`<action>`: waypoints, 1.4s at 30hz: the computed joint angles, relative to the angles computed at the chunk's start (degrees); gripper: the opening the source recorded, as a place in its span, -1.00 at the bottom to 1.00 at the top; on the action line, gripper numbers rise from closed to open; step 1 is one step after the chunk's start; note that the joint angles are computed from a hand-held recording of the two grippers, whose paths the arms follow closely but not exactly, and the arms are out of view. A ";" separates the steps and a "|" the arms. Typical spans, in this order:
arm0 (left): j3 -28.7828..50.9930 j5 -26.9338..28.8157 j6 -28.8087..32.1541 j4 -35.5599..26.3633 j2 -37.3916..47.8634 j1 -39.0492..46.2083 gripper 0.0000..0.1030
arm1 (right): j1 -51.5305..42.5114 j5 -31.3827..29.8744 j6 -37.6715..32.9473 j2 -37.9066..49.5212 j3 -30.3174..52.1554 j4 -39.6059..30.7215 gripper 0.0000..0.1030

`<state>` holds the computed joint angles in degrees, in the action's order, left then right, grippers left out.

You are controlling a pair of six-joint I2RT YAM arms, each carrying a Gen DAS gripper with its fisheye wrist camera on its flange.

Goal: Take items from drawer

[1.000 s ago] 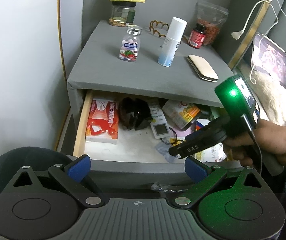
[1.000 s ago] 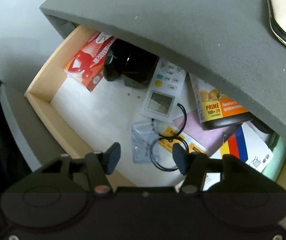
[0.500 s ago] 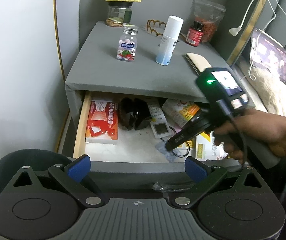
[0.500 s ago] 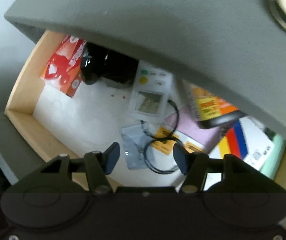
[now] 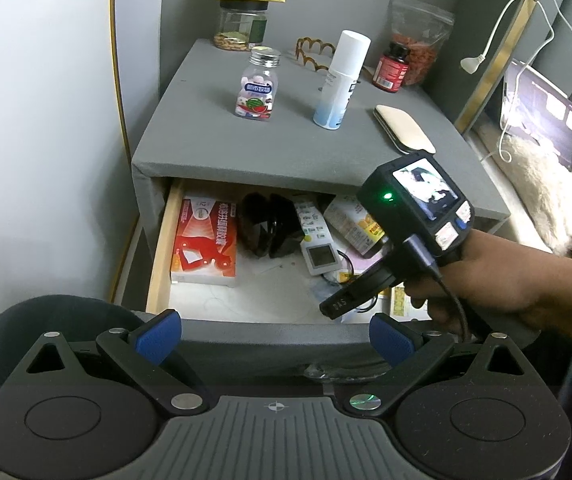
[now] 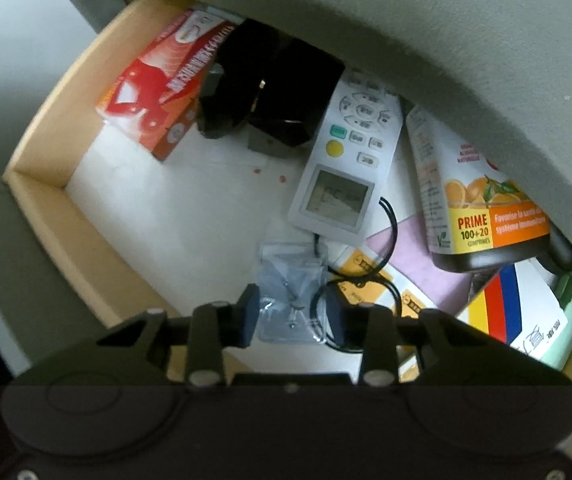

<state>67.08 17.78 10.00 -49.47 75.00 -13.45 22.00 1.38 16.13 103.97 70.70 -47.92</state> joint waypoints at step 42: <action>-0.45 -0.45 0.36 -0.08 -0.72 -1.05 0.92 | -15.94 0.13 -10.28 -30.16 -6.21 -12.11 -0.15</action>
<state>66.63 17.33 10.37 -49.55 74.28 -14.50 6.06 1.51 5.85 73.82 64.49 -60.03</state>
